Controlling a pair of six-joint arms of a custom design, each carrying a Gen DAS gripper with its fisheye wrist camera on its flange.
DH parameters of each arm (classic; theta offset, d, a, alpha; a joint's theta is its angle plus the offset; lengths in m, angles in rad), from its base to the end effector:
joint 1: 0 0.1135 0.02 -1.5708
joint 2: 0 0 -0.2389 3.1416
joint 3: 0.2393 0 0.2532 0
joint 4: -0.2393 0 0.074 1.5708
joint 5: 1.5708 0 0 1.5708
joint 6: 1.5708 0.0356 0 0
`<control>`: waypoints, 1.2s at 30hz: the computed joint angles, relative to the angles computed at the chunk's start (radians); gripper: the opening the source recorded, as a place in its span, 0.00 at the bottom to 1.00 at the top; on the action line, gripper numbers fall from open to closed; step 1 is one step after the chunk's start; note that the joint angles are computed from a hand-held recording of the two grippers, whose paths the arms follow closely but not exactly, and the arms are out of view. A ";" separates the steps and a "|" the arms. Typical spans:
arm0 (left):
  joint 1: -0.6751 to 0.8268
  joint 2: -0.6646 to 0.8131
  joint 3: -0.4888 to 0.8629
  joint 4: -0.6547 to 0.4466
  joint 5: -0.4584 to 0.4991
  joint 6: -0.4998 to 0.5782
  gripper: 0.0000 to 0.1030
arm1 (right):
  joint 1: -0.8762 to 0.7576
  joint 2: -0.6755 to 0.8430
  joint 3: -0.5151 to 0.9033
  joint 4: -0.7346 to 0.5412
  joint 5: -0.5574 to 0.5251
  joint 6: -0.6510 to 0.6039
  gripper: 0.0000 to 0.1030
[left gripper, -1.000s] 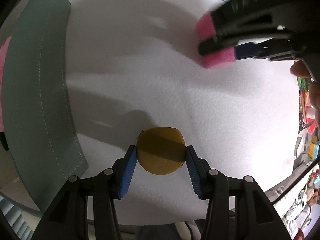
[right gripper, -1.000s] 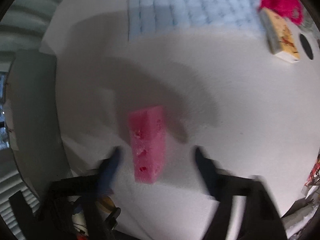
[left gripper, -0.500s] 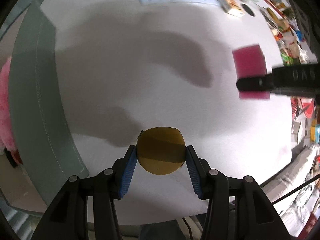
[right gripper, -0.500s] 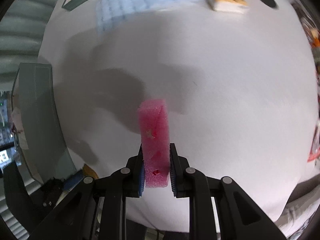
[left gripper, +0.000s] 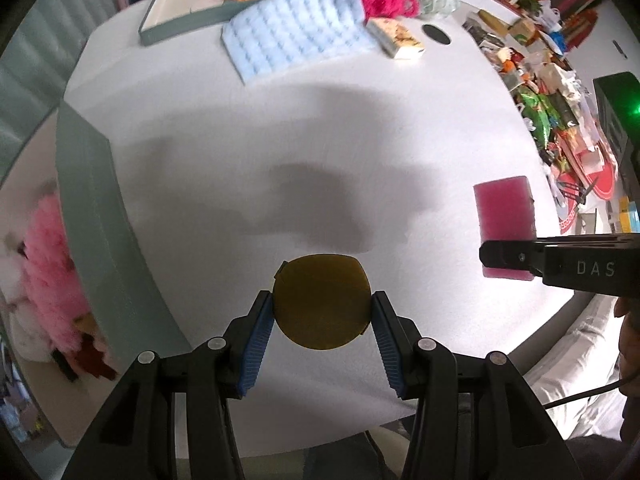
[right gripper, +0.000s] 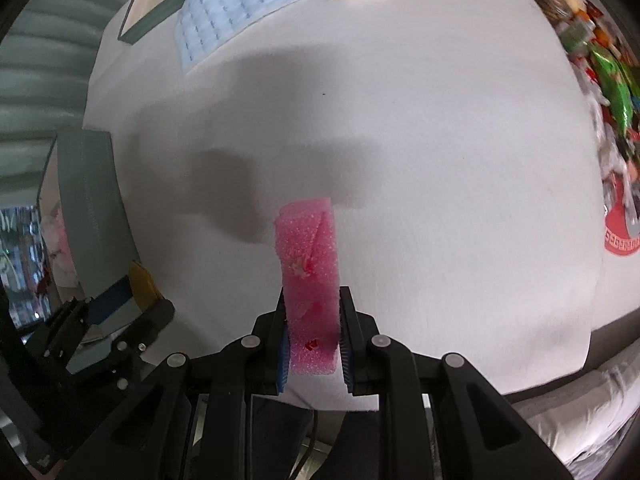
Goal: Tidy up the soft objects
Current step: 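Grasp the brown round disc with the left gripper while the right grasps the pink sponge, then carry the brown disc and pink sponge with both grippers over the box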
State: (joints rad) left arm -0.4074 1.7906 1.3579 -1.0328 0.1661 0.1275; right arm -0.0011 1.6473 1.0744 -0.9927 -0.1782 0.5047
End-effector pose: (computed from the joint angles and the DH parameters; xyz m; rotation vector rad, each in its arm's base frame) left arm 0.3025 -0.1370 0.1895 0.8186 2.9366 -0.2737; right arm 0.2781 0.0060 0.1598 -0.7726 -2.9924 -0.2694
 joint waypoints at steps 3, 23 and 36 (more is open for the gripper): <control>-0.013 -0.011 0.014 0.003 0.002 0.001 0.49 | 0.019 -0.034 -0.004 -0.010 0.014 0.031 0.21; 0.087 -0.082 0.067 -0.011 0.058 0.056 0.49 | 0.133 -0.097 0.114 -0.109 0.083 0.092 0.21; 0.182 -0.087 0.110 0.000 0.108 0.039 0.49 | 0.209 0.024 0.296 -0.188 0.120 0.077 0.21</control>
State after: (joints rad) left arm -0.2259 1.7033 1.4676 -1.0326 0.2745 0.1665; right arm 0.2083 1.6711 1.3703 -1.1806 -0.0579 0.5819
